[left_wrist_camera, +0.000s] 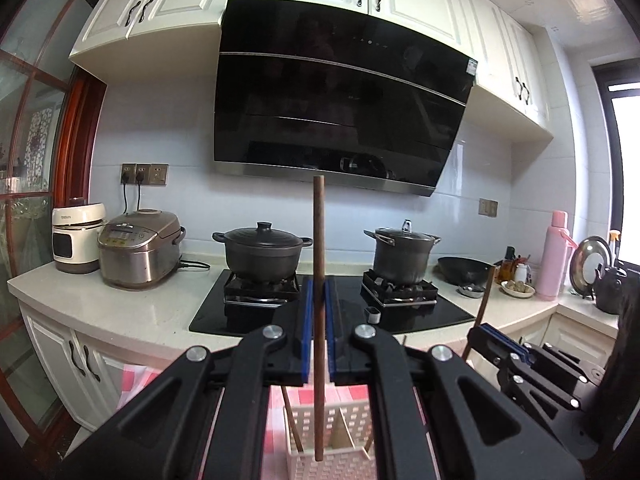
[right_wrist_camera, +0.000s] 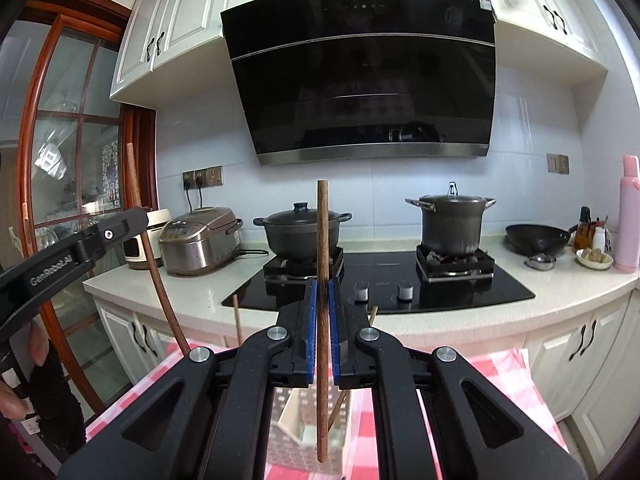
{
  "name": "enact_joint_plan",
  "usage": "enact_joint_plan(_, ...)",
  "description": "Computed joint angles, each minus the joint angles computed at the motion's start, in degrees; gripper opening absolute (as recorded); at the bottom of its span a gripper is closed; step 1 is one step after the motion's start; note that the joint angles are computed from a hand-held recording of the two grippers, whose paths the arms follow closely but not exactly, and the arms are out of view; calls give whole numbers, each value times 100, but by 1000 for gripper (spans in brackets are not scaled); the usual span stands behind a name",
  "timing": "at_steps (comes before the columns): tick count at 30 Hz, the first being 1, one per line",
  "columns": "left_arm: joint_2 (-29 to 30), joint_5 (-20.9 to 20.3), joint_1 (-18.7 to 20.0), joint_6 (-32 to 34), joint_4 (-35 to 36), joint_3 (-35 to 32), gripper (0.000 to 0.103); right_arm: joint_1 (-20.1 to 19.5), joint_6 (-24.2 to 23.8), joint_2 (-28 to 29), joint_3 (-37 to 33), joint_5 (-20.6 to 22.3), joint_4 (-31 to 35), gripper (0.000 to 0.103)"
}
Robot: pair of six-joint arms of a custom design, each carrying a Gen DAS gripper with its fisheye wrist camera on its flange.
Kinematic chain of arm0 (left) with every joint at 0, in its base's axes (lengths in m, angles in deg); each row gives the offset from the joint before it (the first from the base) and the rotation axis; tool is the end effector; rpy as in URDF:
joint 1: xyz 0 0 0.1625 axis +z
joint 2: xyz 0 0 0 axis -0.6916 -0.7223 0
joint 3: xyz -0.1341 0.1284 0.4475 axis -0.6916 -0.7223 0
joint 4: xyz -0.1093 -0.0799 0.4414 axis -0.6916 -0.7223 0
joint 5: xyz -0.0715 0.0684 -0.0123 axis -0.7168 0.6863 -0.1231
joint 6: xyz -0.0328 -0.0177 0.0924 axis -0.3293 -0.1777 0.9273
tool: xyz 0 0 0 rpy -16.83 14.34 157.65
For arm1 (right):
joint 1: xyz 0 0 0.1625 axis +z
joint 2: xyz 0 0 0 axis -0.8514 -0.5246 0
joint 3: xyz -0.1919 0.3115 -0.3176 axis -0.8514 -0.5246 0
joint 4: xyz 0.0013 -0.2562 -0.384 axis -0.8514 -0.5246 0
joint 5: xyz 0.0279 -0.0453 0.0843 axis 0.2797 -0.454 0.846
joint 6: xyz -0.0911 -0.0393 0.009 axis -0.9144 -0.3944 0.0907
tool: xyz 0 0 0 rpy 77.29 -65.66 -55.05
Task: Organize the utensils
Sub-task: 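Lift both chopsticks and carry them above the white caddy, then lower the chopsticks into the caddy and open both grippers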
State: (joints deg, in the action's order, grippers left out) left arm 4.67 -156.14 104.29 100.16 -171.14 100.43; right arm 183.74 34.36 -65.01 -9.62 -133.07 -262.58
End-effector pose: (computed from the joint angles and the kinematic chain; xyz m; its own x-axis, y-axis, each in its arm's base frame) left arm -0.2621 -0.7456 0.4897 -0.6169 0.6224 -0.4818 0.6917 0.1367 -0.7091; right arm 0.5058 -0.6192 0.1554 -0.7089 0.2954 0.6404 -0.6358 0.1251 -0.7616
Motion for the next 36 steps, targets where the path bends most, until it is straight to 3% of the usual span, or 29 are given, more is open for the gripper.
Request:
enact_joint_plan(12, 754, 117, 229, -290, 634, -838, 6, -344, 496, 48, -144, 236, 555, 6)
enact_joint_plan(24, 1138, 372, 508, -402, 1512, -1038, 6, -697, 1868, -64, 204, 60, 1917, 6)
enact_joint_plan(34, 1225, 546, 606, -351, 1417, -1024, 7, -822, 2168, -88, 278, -19, 2068, 12)
enact_joint_plan(36, 1191, 568, 605, -355, 1326, -977, 16, -816, 2134, -105, 300, -56, 2032, 19)
